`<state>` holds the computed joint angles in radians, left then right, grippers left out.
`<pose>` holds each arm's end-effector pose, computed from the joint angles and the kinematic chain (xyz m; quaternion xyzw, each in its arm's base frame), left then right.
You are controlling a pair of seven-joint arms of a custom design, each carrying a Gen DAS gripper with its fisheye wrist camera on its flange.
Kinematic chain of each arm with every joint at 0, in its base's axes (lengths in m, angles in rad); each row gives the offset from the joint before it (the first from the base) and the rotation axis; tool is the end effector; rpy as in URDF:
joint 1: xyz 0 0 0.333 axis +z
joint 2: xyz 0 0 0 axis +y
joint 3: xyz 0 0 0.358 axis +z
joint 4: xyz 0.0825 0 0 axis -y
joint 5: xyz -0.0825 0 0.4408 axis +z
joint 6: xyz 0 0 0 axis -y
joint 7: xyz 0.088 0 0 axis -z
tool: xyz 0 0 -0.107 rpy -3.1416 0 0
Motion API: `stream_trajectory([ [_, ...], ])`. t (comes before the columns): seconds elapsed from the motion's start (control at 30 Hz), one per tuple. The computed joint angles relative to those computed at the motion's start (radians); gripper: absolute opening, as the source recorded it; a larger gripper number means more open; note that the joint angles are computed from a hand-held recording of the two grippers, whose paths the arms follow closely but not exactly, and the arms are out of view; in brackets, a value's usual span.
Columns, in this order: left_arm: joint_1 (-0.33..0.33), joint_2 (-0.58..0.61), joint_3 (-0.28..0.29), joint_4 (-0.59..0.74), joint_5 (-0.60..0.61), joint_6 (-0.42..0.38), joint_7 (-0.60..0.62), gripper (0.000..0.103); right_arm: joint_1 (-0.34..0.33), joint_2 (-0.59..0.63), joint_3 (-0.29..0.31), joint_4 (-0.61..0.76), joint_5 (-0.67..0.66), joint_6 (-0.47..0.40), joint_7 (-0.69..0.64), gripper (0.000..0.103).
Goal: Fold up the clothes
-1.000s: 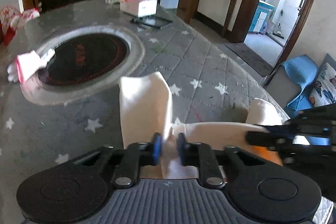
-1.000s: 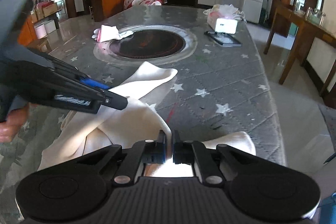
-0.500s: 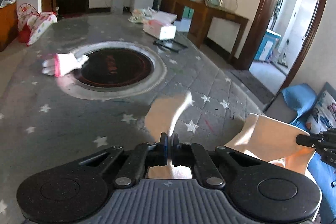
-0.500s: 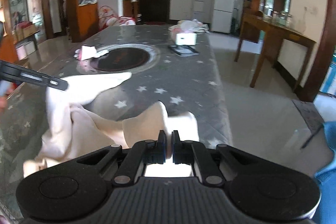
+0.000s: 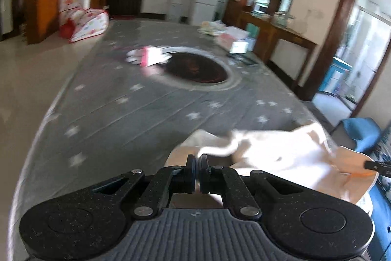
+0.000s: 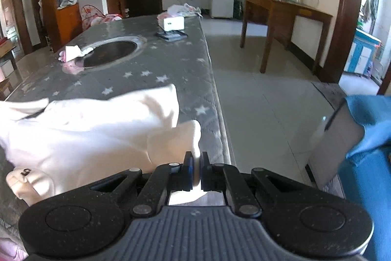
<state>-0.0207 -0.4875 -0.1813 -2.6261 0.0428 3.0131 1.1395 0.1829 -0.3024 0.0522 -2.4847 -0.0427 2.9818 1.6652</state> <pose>0.4500 -0.1014 0.5152 -0.6934 0.5840 -0.3490 0.2374 0.5032 0.1250 0.5020 -0.7085 0.5887 -0.2415 0.3052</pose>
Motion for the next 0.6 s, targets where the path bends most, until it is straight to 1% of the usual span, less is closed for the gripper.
stream_trajectory([
  [0.03, 0.009, -0.025, 0.001, -0.022, -0.002, -0.017, -0.01, 0.003, -0.001, -0.005, 0.0, -0.006, 0.003, -0.006, 0.005, 0.005],
  [0.07, 0.032, -0.04, -0.013, -0.034, 0.002, -0.03, -0.03, 0.003, -0.001, -0.008, -0.002, -0.01, 0.008, -0.013, 0.008, 0.005],
  [0.1, 0.04, -0.056, -0.014, -0.046, 0.006, -0.048, -0.037, 0.003, -0.001, -0.009, -0.003, -0.013, 0.012, -0.017, 0.011, 0.007],
  [0.13, 0.048, -0.073, -0.014, -0.059, 0.01, -0.066, -0.045, 0.003, -0.001, -0.01, -0.004, -0.016, 0.015, -0.021, 0.015, 0.01],
  [0.2, 0.04, -0.083, 0.005, -0.065, 0.015, -0.123, -0.029, 0.004, 0.002, -0.008, -0.006, -0.014, 0.017, -0.021, 0.011, 0.01],
  [0.23, 0.055, -0.083, -0.006, -0.063, 0.025, -0.146, -0.04, 0.006, 0.004, -0.007, -0.008, -0.012, 0.018, -0.021, 0.008, 0.01],
  [0.27, 0.051, -0.079, 0.002, -0.057, 0.026, -0.173, -0.036, 0.009, 0.011, -0.005, -0.012, -0.007, 0.022, -0.019, -0.002, 0.011],
  [0.3, 0.03, -0.071, 0.027, -0.05, 0.012, -0.19, -0.02, 0.014, 0.018, -0.001, -0.016, -0.001, 0.026, -0.014, -0.013, 0.015],
  [0.33, 0.027, -0.073, 0.03, -0.051, 0.011, -0.182, -0.016, 0.019, 0.024, 0.002, -0.018, 0.005, 0.029, -0.007, -0.022, 0.02],
  [0.37, 0.025, -0.074, 0.033, -0.051, 0.01, -0.174, -0.012, 0.024, 0.029, 0.006, -0.021, 0.011, 0.033, 0.0, -0.033, 0.021],
  [0.4, 0.022, -0.076, 0.036, -0.052, 0.008, -0.167, -0.008, 0.031, 0.038, 0.013, -0.025, 0.02, 0.039, 0.006, -0.046, 0.021],
  [0.43, 0.02, -0.077, 0.038, -0.052, 0.007, -0.159, -0.004, 0.035, 0.053, 0.023, -0.034, 0.032, 0.052, 0.011, -0.066, 0.021],
  [0.5, -0.006, -0.047, 0.049, -0.033, 0.0, -0.128, 0.029, 0.036, 0.102, 0.054, -0.066, 0.064, 0.106, 0.016, -0.125, 0.022],
  [0.53, -0.027, -0.031, 0.06, -0.023, -0.009, -0.114, 0.052, 0.036, 0.127, 0.07, -0.081, 0.081, 0.14, 0.017, -0.16, 0.027],
  [0.6, -0.072, 0.01, 0.084, 0.004, -0.036, -0.086, 0.102, 0.039, 0.164, 0.111, -0.1, 0.121, 0.205, 0.017, -0.233, 0.032],
])
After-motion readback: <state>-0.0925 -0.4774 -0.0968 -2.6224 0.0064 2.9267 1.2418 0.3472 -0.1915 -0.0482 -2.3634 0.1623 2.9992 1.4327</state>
